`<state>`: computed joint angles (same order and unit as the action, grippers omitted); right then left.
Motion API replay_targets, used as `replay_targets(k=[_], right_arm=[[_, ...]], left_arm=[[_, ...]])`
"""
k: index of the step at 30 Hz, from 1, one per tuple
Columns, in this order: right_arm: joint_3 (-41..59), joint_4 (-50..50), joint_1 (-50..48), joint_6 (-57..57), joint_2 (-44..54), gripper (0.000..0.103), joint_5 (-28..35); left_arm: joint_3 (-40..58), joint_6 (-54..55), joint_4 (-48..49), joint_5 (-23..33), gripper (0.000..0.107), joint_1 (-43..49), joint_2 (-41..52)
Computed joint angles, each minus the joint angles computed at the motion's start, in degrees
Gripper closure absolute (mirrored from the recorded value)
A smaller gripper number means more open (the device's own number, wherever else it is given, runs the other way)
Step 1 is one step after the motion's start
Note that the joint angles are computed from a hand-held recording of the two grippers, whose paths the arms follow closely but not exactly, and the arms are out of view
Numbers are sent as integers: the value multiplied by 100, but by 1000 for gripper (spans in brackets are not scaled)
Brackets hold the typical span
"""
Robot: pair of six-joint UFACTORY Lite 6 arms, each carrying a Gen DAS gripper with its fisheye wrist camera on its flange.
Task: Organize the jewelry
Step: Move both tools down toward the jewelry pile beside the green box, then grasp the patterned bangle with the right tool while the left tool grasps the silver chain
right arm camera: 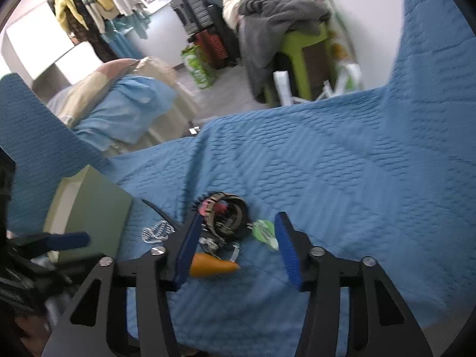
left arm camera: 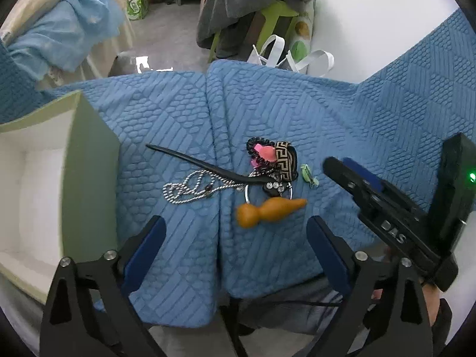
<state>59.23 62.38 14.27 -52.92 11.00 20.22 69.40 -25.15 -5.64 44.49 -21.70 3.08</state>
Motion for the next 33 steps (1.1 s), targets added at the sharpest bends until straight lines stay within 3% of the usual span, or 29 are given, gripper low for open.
replay_targets(k=[2, 3, 5, 6, 11, 19, 22, 25, 27, 30, 33], right_arm=[[237, 239, -55, -211, 347, 75, 232], [303, 485, -58, -443, 470, 75, 303], [386, 1072, -38, -1003, 696, 75, 407], [469, 1149, -18, -1092, 824, 75, 484], [794, 234, 315, -417, 1178, 75, 80], [1112, -225, 510, -142, 1573, 75, -31], [1175, -405, 527, 27, 1643, 81, -30], [1175, -380, 497, 37, 1607, 95, -53], [1136, -232, 447, -85, 1545, 95, -30], [1073, -214, 448, -115, 1471, 95, -51], [1037, -331, 471, 37, 1410, 95, -107]], left_arm=[[-149, 39, 15, -286, 22, 44, 33], [-258, 45, 70, -488, 25, 53, 53], [-352, 206, -54, -678, 42, 138, 203], [-415, 156, 52, -833, 44, 146, 265], [-417, -262, 719, -1102, 49, 122, 638], [-340, -540, 1327, -1306, 50, 219, 1185], [-351, -775, 1605, -1394, 50, 208, 1231], [-328, -921, 1795, -1462, 51, 166, 1288], [-389, -1027, 1933, -1594, 52, 170, 1281], [-413, -1058, 1999, -1699, 64, 108, 1275], [-393, -609, 1590, -1725, 92, 30, 1245]])
